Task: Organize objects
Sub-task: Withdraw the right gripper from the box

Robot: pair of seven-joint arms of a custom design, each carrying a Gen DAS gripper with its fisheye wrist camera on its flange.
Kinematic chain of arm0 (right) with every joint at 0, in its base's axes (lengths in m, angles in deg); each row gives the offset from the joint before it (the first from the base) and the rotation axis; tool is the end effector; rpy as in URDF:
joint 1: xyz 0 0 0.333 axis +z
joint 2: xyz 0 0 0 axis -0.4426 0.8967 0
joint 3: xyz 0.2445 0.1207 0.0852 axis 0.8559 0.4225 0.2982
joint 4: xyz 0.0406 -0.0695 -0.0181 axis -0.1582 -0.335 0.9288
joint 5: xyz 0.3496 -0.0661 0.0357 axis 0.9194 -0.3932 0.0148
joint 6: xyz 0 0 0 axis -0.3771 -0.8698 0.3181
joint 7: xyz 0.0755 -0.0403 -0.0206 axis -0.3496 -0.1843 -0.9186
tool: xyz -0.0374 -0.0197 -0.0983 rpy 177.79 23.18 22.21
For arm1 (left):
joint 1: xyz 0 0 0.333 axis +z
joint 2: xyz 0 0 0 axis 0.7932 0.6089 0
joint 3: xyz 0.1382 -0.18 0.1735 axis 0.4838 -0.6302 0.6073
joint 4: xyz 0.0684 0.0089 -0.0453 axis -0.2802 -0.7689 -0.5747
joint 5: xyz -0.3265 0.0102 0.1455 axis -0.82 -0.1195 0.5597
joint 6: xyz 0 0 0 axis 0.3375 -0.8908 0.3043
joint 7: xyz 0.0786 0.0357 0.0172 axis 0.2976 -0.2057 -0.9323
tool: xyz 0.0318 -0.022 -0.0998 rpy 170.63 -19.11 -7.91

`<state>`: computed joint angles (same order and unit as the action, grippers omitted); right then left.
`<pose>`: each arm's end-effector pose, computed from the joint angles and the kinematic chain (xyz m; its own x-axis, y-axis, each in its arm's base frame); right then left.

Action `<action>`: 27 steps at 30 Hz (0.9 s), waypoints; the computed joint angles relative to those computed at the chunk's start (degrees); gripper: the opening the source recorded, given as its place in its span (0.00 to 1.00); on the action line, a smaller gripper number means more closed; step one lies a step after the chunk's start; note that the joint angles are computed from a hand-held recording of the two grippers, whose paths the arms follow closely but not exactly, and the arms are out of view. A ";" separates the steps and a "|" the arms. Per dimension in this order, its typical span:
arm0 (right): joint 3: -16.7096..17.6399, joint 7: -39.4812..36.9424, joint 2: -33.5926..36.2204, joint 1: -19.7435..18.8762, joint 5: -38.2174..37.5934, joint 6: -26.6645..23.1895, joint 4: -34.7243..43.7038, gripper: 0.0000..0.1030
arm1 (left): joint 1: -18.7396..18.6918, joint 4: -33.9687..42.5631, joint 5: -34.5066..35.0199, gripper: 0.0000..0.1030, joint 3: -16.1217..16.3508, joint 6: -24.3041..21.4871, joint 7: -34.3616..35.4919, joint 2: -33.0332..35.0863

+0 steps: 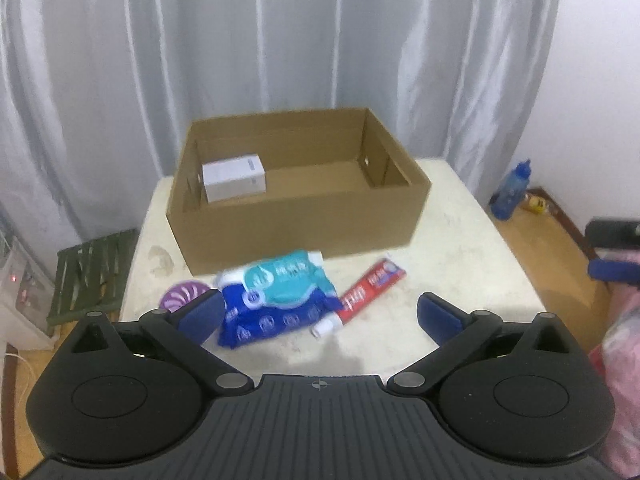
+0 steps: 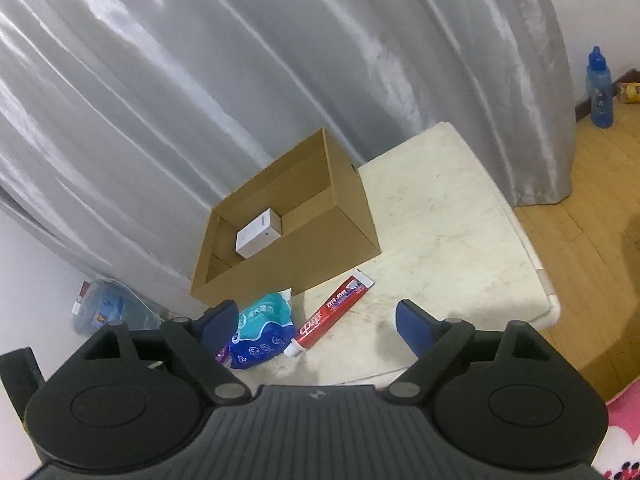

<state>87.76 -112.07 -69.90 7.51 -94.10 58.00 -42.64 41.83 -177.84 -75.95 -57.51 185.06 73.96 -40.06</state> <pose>0.4265 0.4018 0.6269 -0.4001 -0.6857 -0.6080 -0.4588 0.7242 -0.5148 0.5956 -0.2229 0.5859 -0.5217 -0.8525 0.0329 -0.6361 0.3630 -0.6809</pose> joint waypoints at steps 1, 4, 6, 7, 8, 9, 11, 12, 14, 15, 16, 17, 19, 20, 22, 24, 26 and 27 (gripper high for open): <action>0.05 0.72 -0.38 0.10 -0.60 0.30 -0.55 0.87 | -0.10 -0.63 0.09 1.00 -0.06 -0.29 -0.01 -0.51; 0.37 1.64 -0.79 0.18 -1.02 0.75 -1.22 0.87 | -0.24 -4.33 -0.48 1.00 -0.38 1.83 0.49 -2.67; 0.61 2.01 -1.34 0.24 -1.20 1.03 -1.87 0.87 | -0.32 -6.97 -0.97 1.00 -0.57 3.65 1.28 -4.18; 0.72 2.20 -1.44 0.24 -1.29 1.13 -2.04 0.87 | -0.39 -8.05 -1.11 1.00 -0.62 4.48 1.50 -4.82; 0.79 2.32 -1.34 0.22 -1.47 1.21 -1.89 0.87 | -0.44 -9.04 -1.26 1.00 -0.65 5.24 1.69 -5.43; 0.87 2.57 -1.49 0.26 -1.81 1.43 -2.14 0.87 | -0.49 -10.04 -1.43 1.00 -0.69 6.10 1.83 -6.01; 0.99 3.24 -1.82 0.23 -2.66 2.11 -2.71 0.87 | -0.51 -12.06 -2.35 1.00 -0.79 7.88 2.22 -7.23; 0.96 3.59 -1.96 0.11 -3.03 2.82 -3.16 0.87 | -0.54 -12.83 -2.75 1.00 -0.82 8.40 2.23 -7.74; 0.88 4.59 -2.24 -0.21 -3.86 4.57 -4.24 0.87 | -0.60 -14.10 -3.37 1.00 -0.88 9.08 2.43 -8.61; 0.76 5.52 -2.31 -0.47 -4.61 5.93 -5.00 0.87 | -0.73 -15.01 -3.10 1.00 -0.89 10.01 2.46 -9.05; 0.67 6.26 -2.29 -0.72 -5.23 7.19 -5.59 0.87 | -0.91 -15.74 -2.10 1.00 -0.85 10.82 2.03 -9.34; 0.45 6.83 -2.10 -1.09 -5.47 8.95 -6.28 0.87 | -1.12 -16.31 -0.72 1.00 -0.81 11.47 1.40 -9.53; -0.11 7.07 -1.23 -1.86 -5.14 12.32 -7.08 0.87 | -1.45 -17.05 1.76 1.00 -0.77 12.90 0.55 -9.43; -0.51 6.61 -0.53 -2.30 -4.73 14.20 -7.29 0.87 | -1.64 -17.00 3.49 1.00 -0.69 13.44 -0.34 -9.04; -1.34 4.38 1.36 -3.03 -3.15 16.88 -6.74 0.87 | -1.99 -16.04 6.40 1.00 -0.48 14.53 -1.70 -7.42; -2.45 0.35 4.10 -3.93 -0.77 19.75 -5.36 0.87 | -2.68 -13.14 10.54 1.00 0.30 14.06 -4.61 -4.40; -3.39 -7.42 8.33 -5.29 4.38 22.38 -2.22 0.86 | -3.03 -9.21 11.86 1.00 0.85 13.15 -6.03 -0.52; -3.68 -11.86 10.87 -5.93 7.29 22.77 0.15 0.85 | -2.93 -6.08 11.31 1.00 0.72 11.30 -5.28 2.09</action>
